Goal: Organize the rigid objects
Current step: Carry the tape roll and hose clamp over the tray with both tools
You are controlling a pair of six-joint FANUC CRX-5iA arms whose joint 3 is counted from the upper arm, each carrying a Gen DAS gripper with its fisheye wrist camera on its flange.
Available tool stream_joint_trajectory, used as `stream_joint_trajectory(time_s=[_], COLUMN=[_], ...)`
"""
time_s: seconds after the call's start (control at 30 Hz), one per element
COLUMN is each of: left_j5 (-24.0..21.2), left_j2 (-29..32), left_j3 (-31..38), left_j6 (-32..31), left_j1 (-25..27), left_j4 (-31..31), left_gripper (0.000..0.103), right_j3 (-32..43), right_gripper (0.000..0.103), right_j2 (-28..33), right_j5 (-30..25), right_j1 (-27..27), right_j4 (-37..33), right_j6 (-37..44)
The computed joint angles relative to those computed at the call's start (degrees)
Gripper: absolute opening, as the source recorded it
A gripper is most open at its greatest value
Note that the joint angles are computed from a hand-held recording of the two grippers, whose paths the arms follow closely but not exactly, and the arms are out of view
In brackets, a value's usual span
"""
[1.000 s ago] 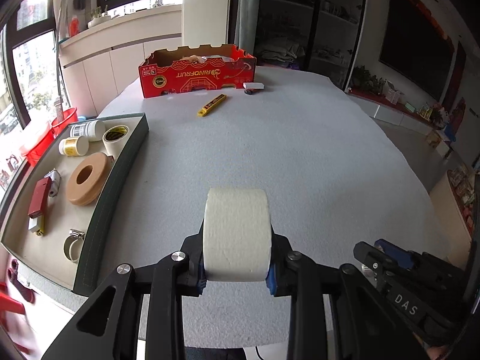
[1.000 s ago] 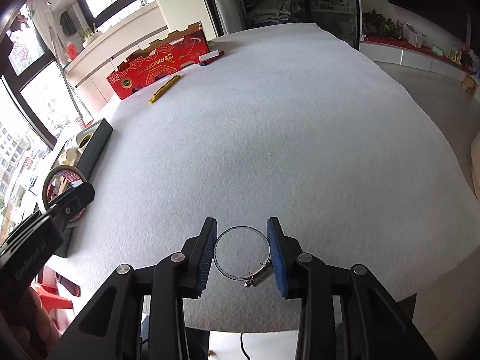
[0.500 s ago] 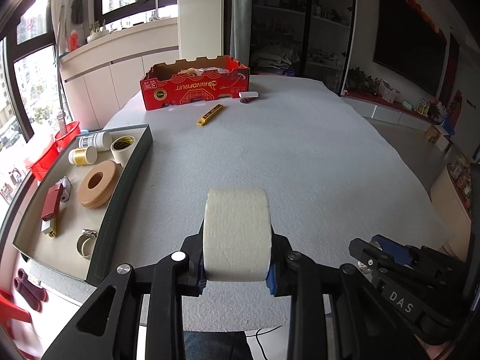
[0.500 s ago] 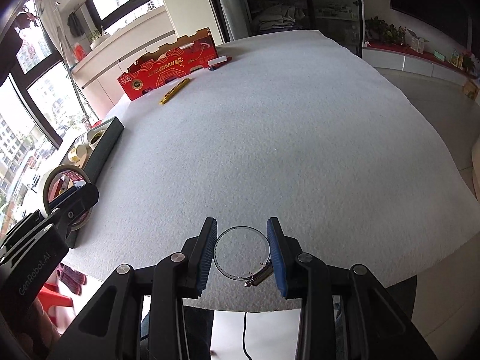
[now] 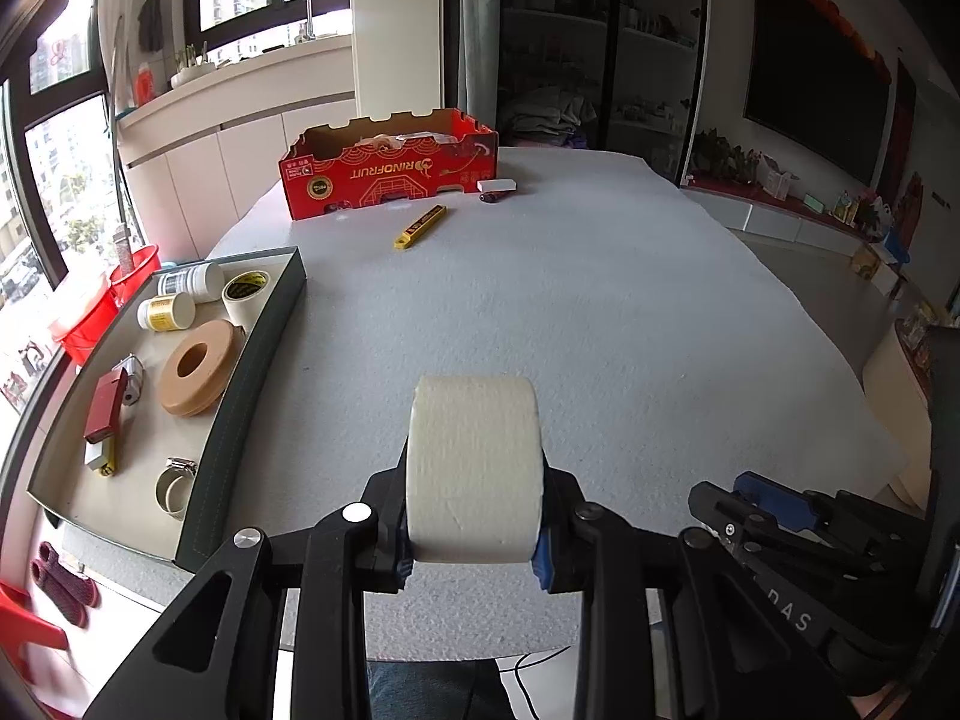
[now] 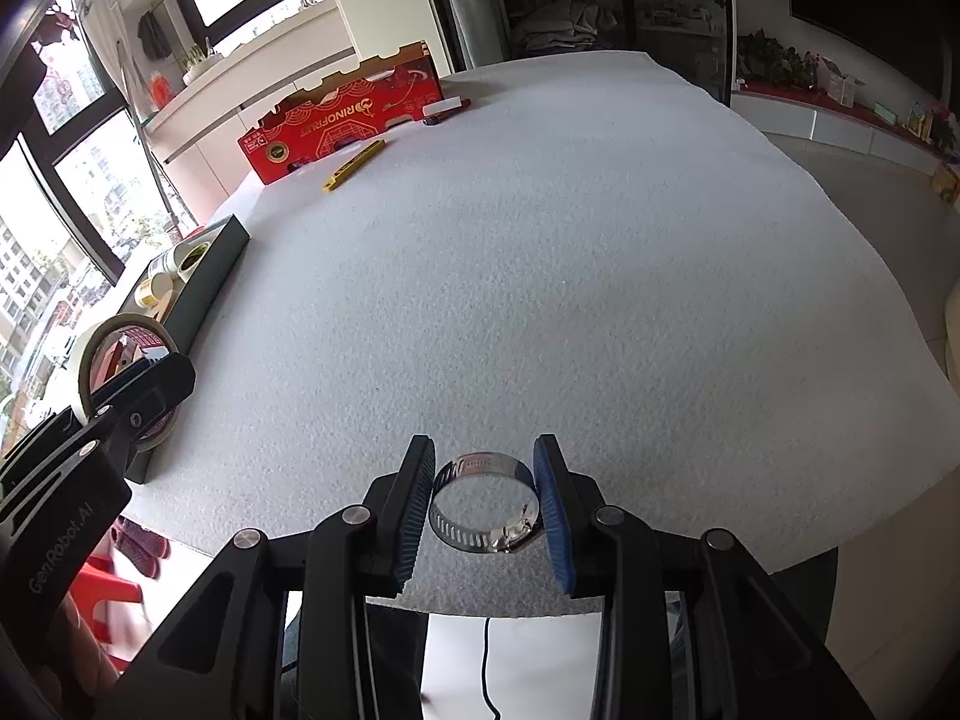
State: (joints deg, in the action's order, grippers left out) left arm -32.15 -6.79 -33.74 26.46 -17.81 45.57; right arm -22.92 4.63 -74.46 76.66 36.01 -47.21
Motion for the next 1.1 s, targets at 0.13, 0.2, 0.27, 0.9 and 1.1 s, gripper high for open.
stream_joint_trajectory(time_s=[0.13, 0.2, 0.27, 0.9, 1.1], left_j5=[-0.09, -0.2, -0.05, -1.01, -1.44], left_j2=[0.08, 0.19, 0.18, 2.16, 2.98], left_j3=[0.0, 0.05, 0.0, 0.89, 1.63], left_j6=[-0.12, 0.04, 0.11, 3.16, 4.91], left_j1=[0.11, 0.2, 0.33, 2.05, 2.48], left_j4=[0.06, -0.03, 0.09, -1.25, -2.8], left_gripper=[0.032, 0.032, 0.032, 0.032, 0.032], right_j3=[0.31, 0.25, 0.15, 2.92, 7.54], right_gripper=[0.036, 0.036, 0.036, 0.063, 0.046], right_j2=[0.28, 0.28, 0.28, 4.13, 8.12], right_j5=[-0.38, -0.32, -0.21, -1.49, -5.69], right_j1=[-0.05, -0.04, -0.12, -2.28, -2.98], right_j4=[0.12, 0.09, 0.03, -3.28, -4.75], right_j6=[0.32, 0.15, 0.14, 7.76, 16.06])
